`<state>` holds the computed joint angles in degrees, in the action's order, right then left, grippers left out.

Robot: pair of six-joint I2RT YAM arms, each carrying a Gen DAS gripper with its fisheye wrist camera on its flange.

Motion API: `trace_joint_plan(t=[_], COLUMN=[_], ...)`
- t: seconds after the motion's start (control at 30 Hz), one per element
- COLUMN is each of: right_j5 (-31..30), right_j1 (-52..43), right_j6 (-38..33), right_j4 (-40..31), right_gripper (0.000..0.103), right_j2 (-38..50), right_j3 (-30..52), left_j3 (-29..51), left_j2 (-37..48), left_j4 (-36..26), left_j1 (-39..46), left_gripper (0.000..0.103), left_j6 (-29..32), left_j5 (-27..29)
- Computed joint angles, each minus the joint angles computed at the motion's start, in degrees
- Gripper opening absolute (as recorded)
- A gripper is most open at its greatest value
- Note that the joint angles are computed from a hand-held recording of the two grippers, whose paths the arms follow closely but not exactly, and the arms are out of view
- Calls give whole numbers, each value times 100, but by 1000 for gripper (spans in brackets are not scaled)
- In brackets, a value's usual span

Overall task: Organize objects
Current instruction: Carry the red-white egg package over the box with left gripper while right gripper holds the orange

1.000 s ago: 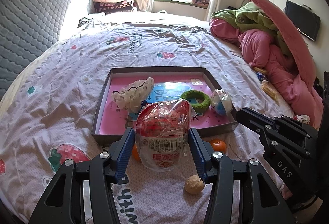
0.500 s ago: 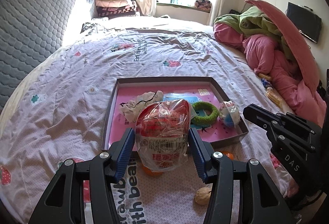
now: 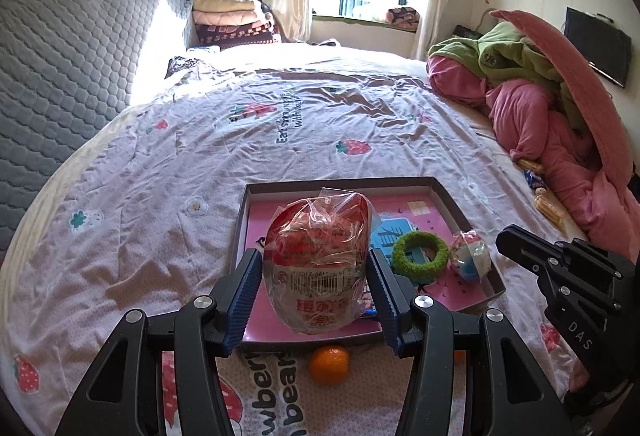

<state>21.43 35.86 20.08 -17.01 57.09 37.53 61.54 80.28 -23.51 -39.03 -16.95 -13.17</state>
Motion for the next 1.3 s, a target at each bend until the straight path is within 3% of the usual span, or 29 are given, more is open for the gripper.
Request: trace_joint_plan(t=[1.0, 1.3], right_j5=[-807, -764], right_j1=[-749, -646], right_j6=[-117, -86], right_j4=[764, 858], right_gripper=[2, 2], right_j2=[823, 1088], right_j3=[-302, -313], left_j3=[-410, -466], left_j2=[1097, 1312], left_j4=[934, 1109], left_j1=[470, 508], left_gripper=[55, 55], left_j6=[-4, 10], left_j5=[433, 517])
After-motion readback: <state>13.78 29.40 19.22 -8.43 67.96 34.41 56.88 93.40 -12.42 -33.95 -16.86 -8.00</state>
